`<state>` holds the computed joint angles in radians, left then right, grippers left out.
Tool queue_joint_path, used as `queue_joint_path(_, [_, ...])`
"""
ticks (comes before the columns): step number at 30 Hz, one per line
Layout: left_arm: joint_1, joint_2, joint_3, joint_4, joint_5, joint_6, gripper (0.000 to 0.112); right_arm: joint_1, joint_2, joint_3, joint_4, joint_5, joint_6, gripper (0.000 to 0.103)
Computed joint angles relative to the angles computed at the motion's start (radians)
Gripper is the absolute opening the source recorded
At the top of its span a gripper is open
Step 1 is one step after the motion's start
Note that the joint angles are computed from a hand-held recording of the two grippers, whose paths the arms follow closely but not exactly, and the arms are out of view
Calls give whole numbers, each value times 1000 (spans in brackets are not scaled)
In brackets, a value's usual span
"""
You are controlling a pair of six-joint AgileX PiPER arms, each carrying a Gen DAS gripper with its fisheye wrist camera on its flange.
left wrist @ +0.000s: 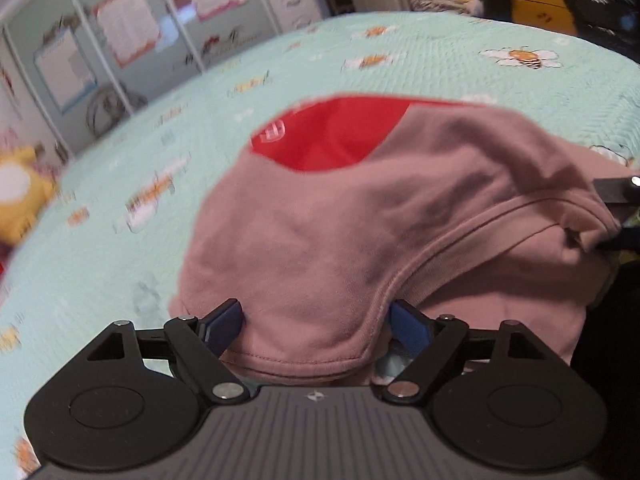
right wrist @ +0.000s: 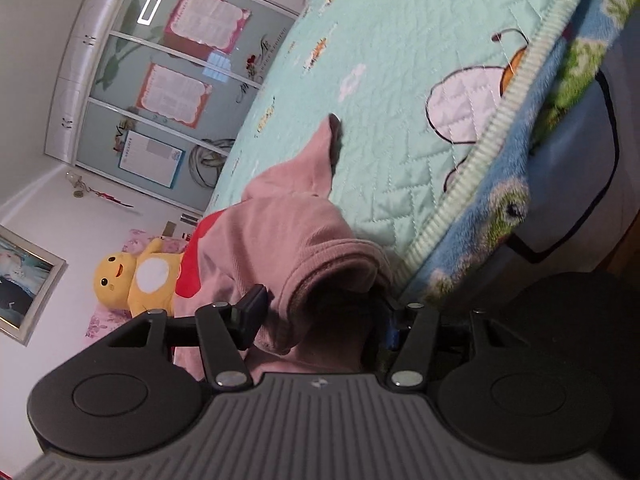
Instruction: Fold clothes
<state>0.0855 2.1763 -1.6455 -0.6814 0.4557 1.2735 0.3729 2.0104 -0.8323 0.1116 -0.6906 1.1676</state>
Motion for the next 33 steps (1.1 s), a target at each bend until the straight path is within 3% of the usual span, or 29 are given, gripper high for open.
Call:
queue_joint_path(2, [23, 17, -20, -33, 68, -23, 46, 2, -1, -6, -2, 17, -3, 58])
queue_joint_path(5, [47, -3, 13, -153, 73, 52, 23, 4, 1, -21, -3, 47, -9, 60])
queue_joint_path(9, [77, -21, 4, -260, 130, 76, 20, 12, 12, -36, 16, 56, -36, 62])
queue_joint_path(10, [74, -22, 1, -247, 134, 60, 24, 12, 13, -36, 17, 56, -39, 63])
queue_joint_path(12, [65, -16, -17, -198, 142, 14, 44, 13, 14, -38, 21, 58, -44, 64])
queue_joint_path(13, [58, -8, -24, -180, 135, 6, 67, 14, 15, -41, 24, 60, -46, 64])
queue_joint_path(14, [52, -3, -26, -176, 121, 11, 79, 16, 16, -46, 29, 65, -51, 65])
queue_joint_path(17, [44, 27, -75, -136, 97, -53, 81, 21, 21, -62, 49, 81, -77, 66])
queue_joint_path(19, [54, 60, -151, -110, 164, -142, 80, 25, 21, -67, 64, 91, -101, 68])
queue_joint_path(21, [77, 86, -210, -150, 242, -174, 65, 26, 23, -67, 69, 90, -113, 68])
queue_joint_path(23, [97, 89, -230, -190, 297, -178, 18, 28, 25, -66, 76, 87, -125, 68])
queue_joint_path(24, [104, 77, -214, -215, 302, -159, 10, 31, 24, -66, 89, 86, -145, 68])
queue_joint_path(26, [131, 22, -118, -334, 285, -22, 3, 41, 20, -69, 125, 84, -202, 64])
queue_joint_path(28, [169, -42, -12, -480, 280, 152, 3, 54, 14, -74, 159, 76, -280, 47])
queue_joint_path(30, [211, -101, 71, -592, 293, 268, 3, 69, 8, -78, 183, 66, -362, 37])
queue_joint_path(33, [277, -160, 134, -683, 341, 357, 3, 95, -1, -86, 207, 46, -478, 31])
